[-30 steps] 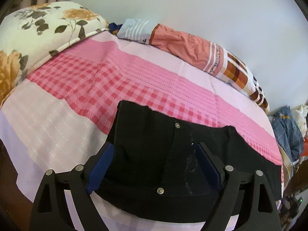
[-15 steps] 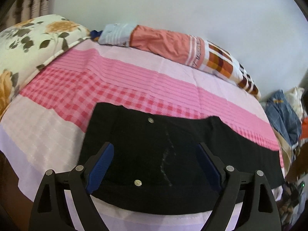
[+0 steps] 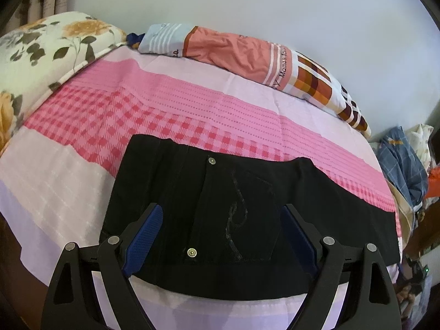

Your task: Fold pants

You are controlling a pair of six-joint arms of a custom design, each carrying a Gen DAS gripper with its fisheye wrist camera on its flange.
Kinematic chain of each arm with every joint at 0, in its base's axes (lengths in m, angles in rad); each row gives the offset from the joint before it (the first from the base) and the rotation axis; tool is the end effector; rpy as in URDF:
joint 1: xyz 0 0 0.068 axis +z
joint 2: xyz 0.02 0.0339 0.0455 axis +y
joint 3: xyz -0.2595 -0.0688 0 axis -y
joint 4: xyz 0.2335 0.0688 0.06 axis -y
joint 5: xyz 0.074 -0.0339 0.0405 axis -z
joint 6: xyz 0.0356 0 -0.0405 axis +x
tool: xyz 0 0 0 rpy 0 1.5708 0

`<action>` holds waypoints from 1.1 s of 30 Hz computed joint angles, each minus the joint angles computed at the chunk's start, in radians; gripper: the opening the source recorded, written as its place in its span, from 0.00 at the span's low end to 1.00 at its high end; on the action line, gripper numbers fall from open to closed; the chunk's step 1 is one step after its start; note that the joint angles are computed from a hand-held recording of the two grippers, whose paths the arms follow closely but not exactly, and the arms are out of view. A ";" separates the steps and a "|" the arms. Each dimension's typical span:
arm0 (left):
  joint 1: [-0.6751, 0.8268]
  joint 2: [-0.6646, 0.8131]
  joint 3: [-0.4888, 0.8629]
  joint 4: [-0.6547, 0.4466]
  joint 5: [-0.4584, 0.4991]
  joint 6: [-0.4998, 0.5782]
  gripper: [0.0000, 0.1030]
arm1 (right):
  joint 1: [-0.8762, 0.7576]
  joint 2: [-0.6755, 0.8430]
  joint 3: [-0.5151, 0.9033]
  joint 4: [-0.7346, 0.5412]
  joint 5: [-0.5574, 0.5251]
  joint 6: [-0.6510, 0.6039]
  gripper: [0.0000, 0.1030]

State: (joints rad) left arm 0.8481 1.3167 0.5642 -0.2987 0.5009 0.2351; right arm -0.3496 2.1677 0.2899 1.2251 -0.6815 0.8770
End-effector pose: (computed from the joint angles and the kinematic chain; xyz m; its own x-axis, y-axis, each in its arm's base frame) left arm 0.1573 0.1526 0.1575 -0.6748 -0.4563 -0.5800 -0.3527 0.8898 -0.2897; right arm 0.2268 -0.0588 0.0257 -0.5219 0.8258 -0.2139 0.3081 0.4163 0.8554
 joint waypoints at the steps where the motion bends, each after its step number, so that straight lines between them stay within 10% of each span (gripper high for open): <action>1: -0.001 0.004 0.001 -0.001 0.001 -0.003 0.85 | 0.004 0.018 0.011 0.009 -0.016 0.012 0.43; 6: -0.029 0.004 -0.004 -0.005 -0.013 -0.012 0.85 | 0.123 0.008 0.042 -0.019 -0.006 0.002 0.42; 10: -0.041 -0.006 -0.006 -0.012 -0.024 -0.001 0.85 | 0.209 -0.080 0.034 -0.095 0.072 -0.070 0.20; 18: -0.037 -0.007 -0.009 -0.014 -0.013 0.001 0.85 | 0.212 -0.022 0.045 -0.057 0.084 -0.037 0.21; 33: 0.032 0.026 -0.004 -0.022 0.049 0.020 0.85 | 0.688 -0.378 0.402 -0.718 0.373 -0.103 0.09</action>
State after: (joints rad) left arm 0.8803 1.3431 0.5603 -0.3204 0.5495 0.2553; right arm 0.3382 1.7899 0.6916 0.5069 -0.3087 0.7737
